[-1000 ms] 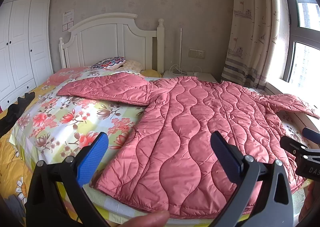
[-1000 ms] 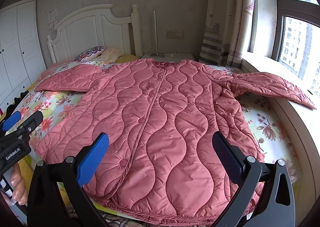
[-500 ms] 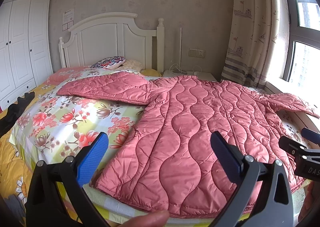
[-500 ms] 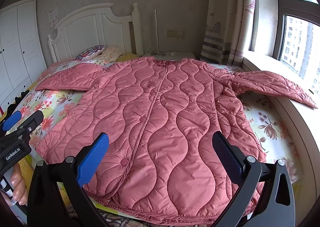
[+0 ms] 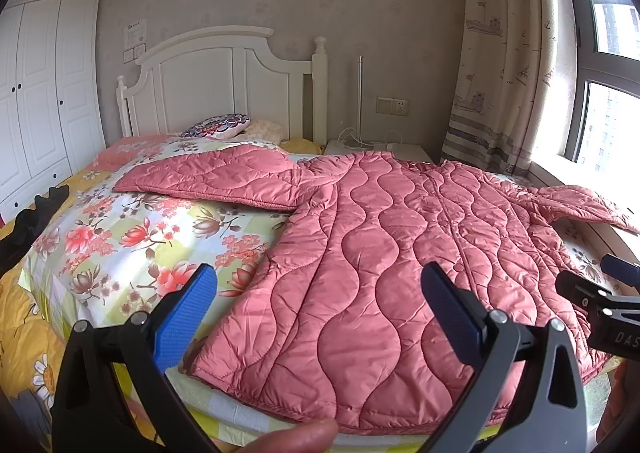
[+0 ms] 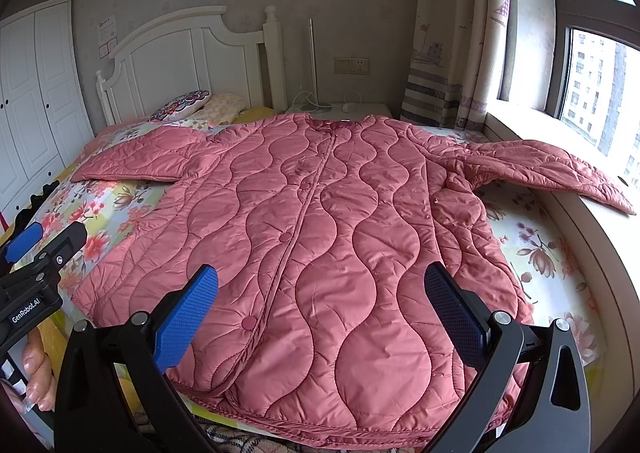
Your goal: Fold large clothes
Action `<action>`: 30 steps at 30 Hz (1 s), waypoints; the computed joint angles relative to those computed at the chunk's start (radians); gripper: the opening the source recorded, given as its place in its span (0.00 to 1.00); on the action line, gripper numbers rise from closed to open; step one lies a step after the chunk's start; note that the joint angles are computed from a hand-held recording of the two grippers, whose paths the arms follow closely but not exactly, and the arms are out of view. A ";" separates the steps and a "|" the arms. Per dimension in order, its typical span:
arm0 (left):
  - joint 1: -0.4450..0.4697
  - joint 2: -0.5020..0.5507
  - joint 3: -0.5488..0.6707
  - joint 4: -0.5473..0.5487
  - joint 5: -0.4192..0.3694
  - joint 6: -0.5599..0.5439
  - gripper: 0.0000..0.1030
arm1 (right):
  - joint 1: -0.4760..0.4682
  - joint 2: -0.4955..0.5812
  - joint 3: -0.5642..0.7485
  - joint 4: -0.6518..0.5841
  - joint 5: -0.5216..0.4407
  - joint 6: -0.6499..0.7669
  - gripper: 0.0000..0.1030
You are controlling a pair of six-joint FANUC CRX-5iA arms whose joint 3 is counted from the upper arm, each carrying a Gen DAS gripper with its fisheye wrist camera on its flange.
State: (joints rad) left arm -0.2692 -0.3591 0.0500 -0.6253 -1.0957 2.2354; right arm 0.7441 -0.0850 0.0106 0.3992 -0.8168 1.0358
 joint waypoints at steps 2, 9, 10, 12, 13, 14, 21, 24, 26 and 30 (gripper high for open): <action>-0.002 0.001 0.002 -0.002 -0.002 0.001 0.98 | 0.001 0.000 -0.002 0.001 0.000 -0.002 0.96; -0.003 0.002 0.001 -0.002 -0.003 0.002 0.98 | 0.002 0.000 -0.004 -0.001 -0.001 -0.004 0.96; -0.002 0.001 -0.001 0.000 -0.002 0.000 0.98 | 0.002 0.000 -0.005 -0.002 -0.001 -0.005 0.96; -0.008 0.005 -0.003 -0.002 -0.002 -0.002 0.98 | -0.004 0.003 -0.005 -0.013 0.005 0.000 0.96; -0.009 0.008 -0.003 -0.003 -0.002 -0.004 0.98 | -0.003 0.003 -0.007 -0.013 0.005 -0.002 0.96; -0.010 0.011 -0.004 -0.002 -0.001 -0.008 0.98 | -0.002 0.005 -0.007 -0.013 0.002 -0.003 0.96; 0.080 0.137 0.055 0.119 0.065 -0.187 0.98 | -0.065 0.038 0.024 -0.089 0.048 0.046 0.96; 0.160 0.263 0.132 0.236 0.085 -0.317 0.98 | -0.149 0.103 0.116 -0.192 0.026 0.054 0.96; 0.209 0.358 0.203 0.313 0.068 -0.395 0.98 | -0.222 0.160 0.201 -0.285 -0.009 0.052 0.96; 0.247 0.544 0.378 0.310 0.009 -0.435 0.98 | -0.379 0.293 0.366 -0.422 -0.054 -0.049 0.96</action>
